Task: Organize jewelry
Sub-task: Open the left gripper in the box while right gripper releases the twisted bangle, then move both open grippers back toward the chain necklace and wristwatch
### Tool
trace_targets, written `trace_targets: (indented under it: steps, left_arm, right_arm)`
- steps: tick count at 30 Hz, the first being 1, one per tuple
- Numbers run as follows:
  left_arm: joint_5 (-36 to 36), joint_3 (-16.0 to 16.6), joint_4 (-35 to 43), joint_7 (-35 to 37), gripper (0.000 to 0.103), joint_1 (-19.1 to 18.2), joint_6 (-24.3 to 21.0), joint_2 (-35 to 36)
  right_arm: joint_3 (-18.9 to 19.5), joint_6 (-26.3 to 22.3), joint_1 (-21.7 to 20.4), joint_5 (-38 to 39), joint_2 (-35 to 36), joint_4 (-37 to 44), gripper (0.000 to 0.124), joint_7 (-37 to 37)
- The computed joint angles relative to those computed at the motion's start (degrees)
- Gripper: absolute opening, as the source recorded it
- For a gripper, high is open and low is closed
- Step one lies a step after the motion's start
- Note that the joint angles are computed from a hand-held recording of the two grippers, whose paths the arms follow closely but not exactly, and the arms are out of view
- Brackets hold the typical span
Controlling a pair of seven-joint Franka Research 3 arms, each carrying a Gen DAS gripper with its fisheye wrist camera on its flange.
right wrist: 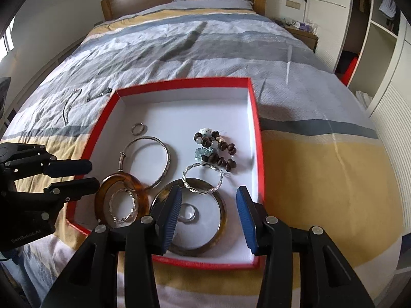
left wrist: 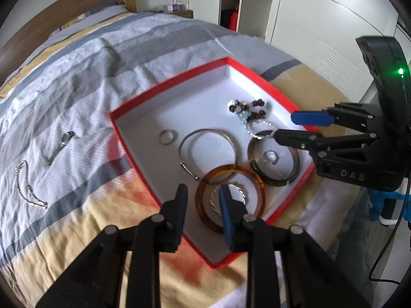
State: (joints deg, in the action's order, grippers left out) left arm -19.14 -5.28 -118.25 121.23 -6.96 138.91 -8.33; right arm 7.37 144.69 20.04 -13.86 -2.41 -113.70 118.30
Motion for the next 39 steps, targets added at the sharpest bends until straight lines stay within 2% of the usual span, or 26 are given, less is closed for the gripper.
trace_targets:
  steps: [9, 21, 39]
  left_arm:
    - [-0.6, 2.39, -3.03, -0.29, 0.036, -0.03, 1.42, -6.95]
    - [1.33, 7.24, -8.21, -1.5, 0.04, -0.13, 2.42, -17.39]
    - [7.45, 12.26, -16.09, -4.08, 0.044, -0.38, 1.6, -32.9]
  right_arm:
    - [2.14, -1.38, 0.32, -3.03, -3.96, -0.03, 0.047, 4.71]
    - [6.24, -3.86, 2.02, -7.11, -7.15, 2.33, 0.053, 9.47]
    - [11.4, -6.88, 4.99, -13.4, -10.28, 5.55, 0.059, 15.22]
